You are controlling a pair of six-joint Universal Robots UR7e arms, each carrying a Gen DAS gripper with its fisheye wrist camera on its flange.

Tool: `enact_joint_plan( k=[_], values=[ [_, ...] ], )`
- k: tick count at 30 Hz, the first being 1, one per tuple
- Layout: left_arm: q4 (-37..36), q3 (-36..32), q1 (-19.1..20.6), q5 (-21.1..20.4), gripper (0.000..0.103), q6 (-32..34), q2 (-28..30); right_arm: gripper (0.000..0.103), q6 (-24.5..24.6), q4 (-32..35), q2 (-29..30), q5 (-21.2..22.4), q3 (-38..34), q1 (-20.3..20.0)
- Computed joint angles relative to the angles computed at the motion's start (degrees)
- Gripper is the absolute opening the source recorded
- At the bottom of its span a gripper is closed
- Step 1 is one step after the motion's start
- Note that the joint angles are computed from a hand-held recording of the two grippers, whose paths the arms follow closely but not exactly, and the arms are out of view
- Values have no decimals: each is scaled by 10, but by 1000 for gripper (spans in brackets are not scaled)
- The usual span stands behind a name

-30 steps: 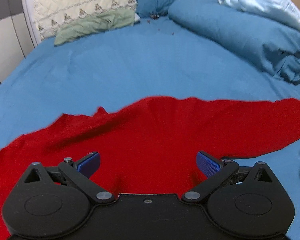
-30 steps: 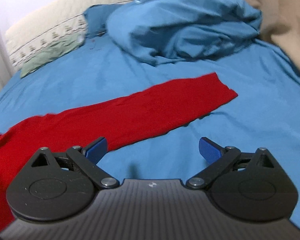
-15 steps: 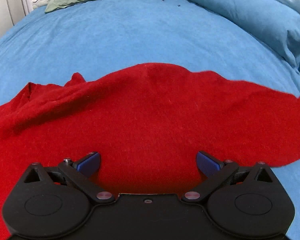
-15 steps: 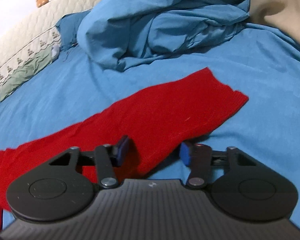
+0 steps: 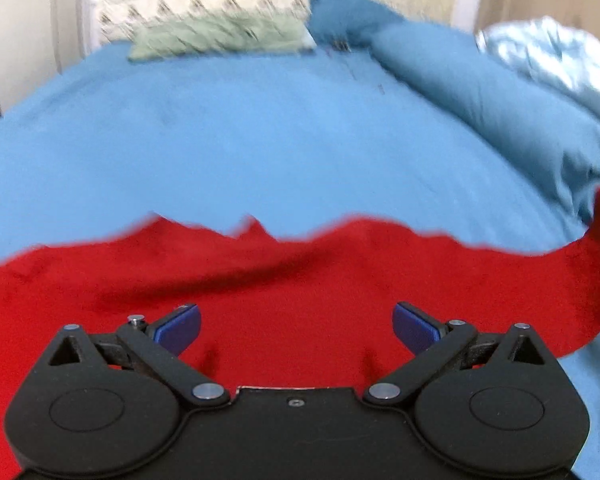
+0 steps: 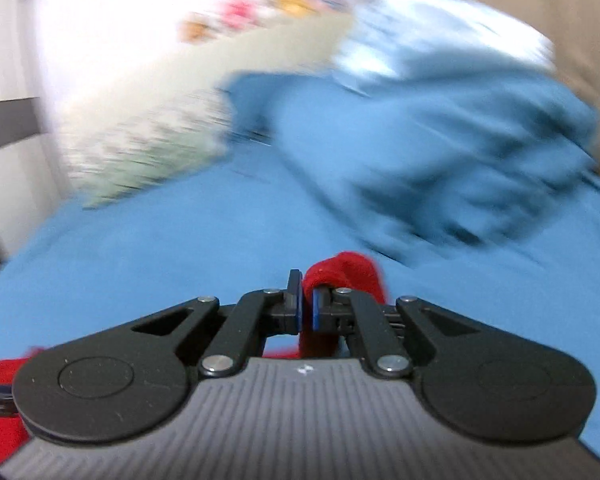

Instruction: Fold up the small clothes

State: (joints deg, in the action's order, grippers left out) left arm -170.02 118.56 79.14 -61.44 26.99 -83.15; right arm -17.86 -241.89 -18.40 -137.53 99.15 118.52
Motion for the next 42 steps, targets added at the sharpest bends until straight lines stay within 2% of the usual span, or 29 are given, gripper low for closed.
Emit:
enact_joint_plan(
  k=[4,6,8,11,13,17,20,21,22,24,27,32,34,37,42],
  values=[
    [3,-11,12,0,103,14,-51,20,0,112,42,85,-102,54],
    [-17,-14,23,6,103,41,-66,20,16,183,80,130,-166,69],
    [-58,-8,34,18,103,81,-75,20,22,251,134,152,-243,77],
    [-104,-3,60,28,103,145,-76,20,48,357,213,160,-340,76],
    [-96,-3,73,35,103,171,-76,20,50,409,260,149,-391,74],
    [-67,-7,96,22,103,172,-74,20,21,456,330,117,-457,75],
    [-55,-5,99,5,103,159,-77,26,-10,451,342,108,-457,81],
    [-47,-6,97,-1,103,155,-78,41,-18,452,343,102,-457,84],
    [-37,-5,95,-9,103,153,-82,66,-23,448,334,97,-440,86],
    [-20,3,90,-25,103,156,-94,87,-46,429,322,97,-424,89],
    [13,3,81,-44,103,176,-93,88,-50,394,284,67,-354,96],
    [51,3,68,-51,103,186,-62,88,-19,329,234,-48,-252,99],
    [36,9,66,-38,103,206,-40,88,3,327,226,-63,-234,101],
    [8,11,71,-24,93,220,-13,88,34,308,210,-80,-192,97],
    [-54,13,79,-35,88,259,17,88,44,275,204,-87,-162,84]
  ],
)
